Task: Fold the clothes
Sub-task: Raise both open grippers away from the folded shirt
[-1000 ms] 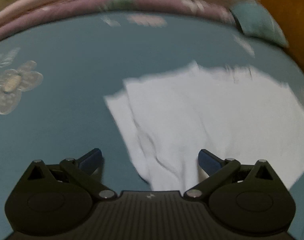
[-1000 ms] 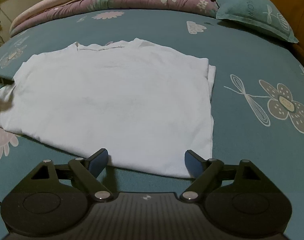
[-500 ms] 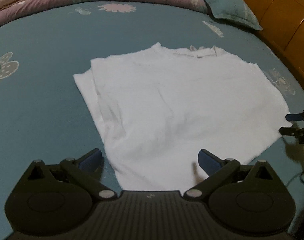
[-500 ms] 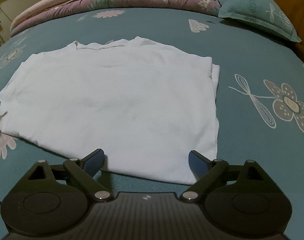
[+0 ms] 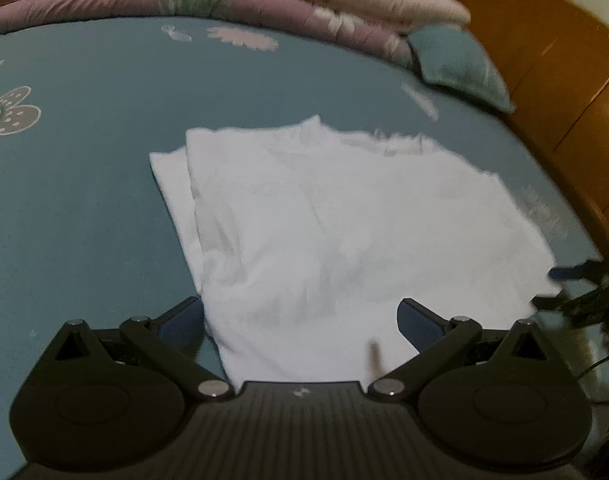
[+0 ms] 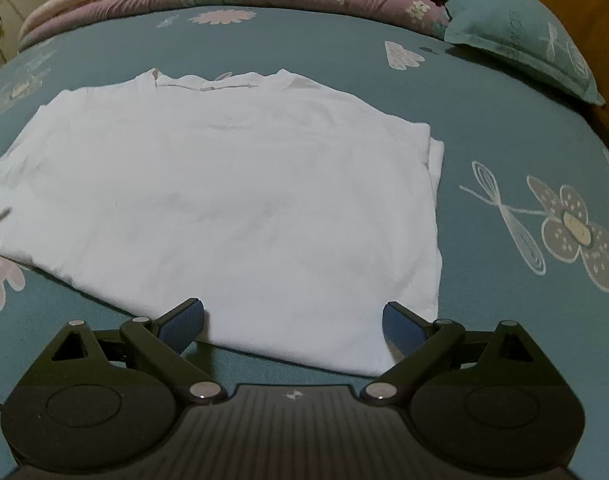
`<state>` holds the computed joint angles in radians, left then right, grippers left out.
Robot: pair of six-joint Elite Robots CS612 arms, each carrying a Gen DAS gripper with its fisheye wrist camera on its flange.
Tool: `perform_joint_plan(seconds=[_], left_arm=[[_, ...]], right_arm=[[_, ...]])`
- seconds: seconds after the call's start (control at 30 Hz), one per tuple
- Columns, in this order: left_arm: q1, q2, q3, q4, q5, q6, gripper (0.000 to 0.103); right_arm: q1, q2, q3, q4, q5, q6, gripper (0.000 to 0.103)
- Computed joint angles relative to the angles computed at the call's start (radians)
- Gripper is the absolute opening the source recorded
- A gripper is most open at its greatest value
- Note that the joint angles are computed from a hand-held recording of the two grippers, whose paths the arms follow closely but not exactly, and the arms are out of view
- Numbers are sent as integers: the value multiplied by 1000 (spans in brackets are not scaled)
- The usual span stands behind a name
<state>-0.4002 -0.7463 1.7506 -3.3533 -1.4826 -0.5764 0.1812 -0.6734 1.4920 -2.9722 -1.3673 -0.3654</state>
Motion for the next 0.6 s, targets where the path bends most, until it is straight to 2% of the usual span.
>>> perform_joint_plan(seconds=[0.1, 0.27, 0.37, 0.5, 0.6], left_arm=[[1, 5, 2, -69, -40, 22, 102], [16, 31, -10, -136, -153, 72, 102], [14, 35, -15, -126, -122, 104, 102], [34, 52, -28, -175, -120, 75, 102], [61, 70, -54, -147, -202, 18, 102]], right_arm=[[9, -3, -3, 10, -22, -14, 98], [20, -5, -11, 35, -50, -29, 98], [28, -7, -16, 47, -69, -37, 98], [37, -8, -19, 51, -82, -59, 98], [42, -8, -22, 58, -85, -57, 98]])
